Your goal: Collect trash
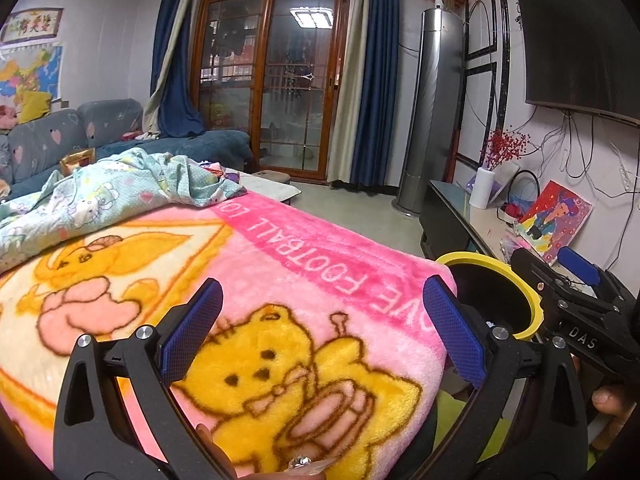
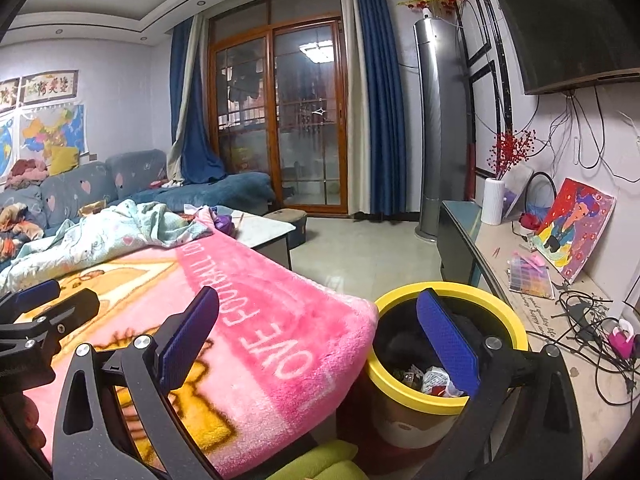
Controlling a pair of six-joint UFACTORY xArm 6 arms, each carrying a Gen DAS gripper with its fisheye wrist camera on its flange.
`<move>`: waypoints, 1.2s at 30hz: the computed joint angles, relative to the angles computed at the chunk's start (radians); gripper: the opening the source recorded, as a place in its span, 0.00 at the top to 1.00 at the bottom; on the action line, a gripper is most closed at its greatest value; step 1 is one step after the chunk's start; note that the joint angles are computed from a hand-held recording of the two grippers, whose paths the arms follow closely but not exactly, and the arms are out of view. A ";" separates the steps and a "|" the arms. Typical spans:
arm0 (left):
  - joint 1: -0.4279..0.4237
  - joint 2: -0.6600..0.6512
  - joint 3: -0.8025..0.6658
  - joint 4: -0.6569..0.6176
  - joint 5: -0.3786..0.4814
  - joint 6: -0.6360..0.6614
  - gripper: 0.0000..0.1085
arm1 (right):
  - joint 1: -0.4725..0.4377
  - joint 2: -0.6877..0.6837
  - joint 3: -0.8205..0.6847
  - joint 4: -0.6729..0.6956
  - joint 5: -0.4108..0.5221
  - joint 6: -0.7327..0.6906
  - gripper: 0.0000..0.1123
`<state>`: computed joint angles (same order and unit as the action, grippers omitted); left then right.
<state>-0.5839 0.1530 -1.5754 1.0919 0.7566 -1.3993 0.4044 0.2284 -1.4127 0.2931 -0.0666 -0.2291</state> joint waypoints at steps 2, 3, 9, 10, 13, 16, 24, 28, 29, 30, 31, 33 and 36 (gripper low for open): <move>-0.001 -0.001 0.002 0.001 -0.001 0.000 0.15 | -0.006 -0.001 0.003 -0.043 0.000 0.044 0.14; 0.001 -0.001 0.002 0.000 -0.003 0.001 0.15 | -0.009 0.003 -0.001 -0.061 0.005 0.063 0.14; -0.002 0.001 -0.002 0.001 -0.003 0.003 0.15 | -0.014 0.005 -0.002 -0.096 0.009 0.101 0.14; -0.003 0.002 -0.004 0.000 -0.001 0.004 0.15 | -0.014 0.004 0.002 -0.096 0.008 0.101 0.14; -0.004 0.001 -0.003 -0.001 -0.002 0.005 0.15 | -0.013 0.003 0.003 -0.089 0.008 0.095 0.14; -0.005 0.001 -0.003 0.000 0.002 0.002 0.15 | -0.023 0.005 0.004 -0.162 0.010 0.164 0.14; -0.003 0.000 -0.001 0.000 -0.004 0.002 0.15 | -0.025 0.006 0.006 -0.183 0.005 0.184 0.14; -0.003 -0.001 0.000 0.001 -0.003 0.000 0.15 | -0.026 0.006 0.005 -0.184 0.008 0.185 0.14; -0.003 -0.001 0.000 0.002 -0.004 0.000 0.15 | -0.026 0.007 0.005 -0.187 0.007 0.188 0.14; -0.003 0.000 0.000 0.001 -0.003 0.001 0.15 | -0.027 0.006 0.006 -0.194 0.006 0.195 0.14; -0.003 0.000 -0.001 0.000 -0.001 0.001 0.15 | -0.027 0.006 0.005 -0.193 0.007 0.194 0.14; -0.002 -0.001 0.001 0.001 -0.006 0.000 0.15 | -0.030 0.005 0.009 -0.208 0.006 0.209 0.14; -0.003 -0.001 0.000 -0.001 -0.002 0.001 0.15 | -0.029 0.005 0.010 -0.208 0.003 0.209 0.14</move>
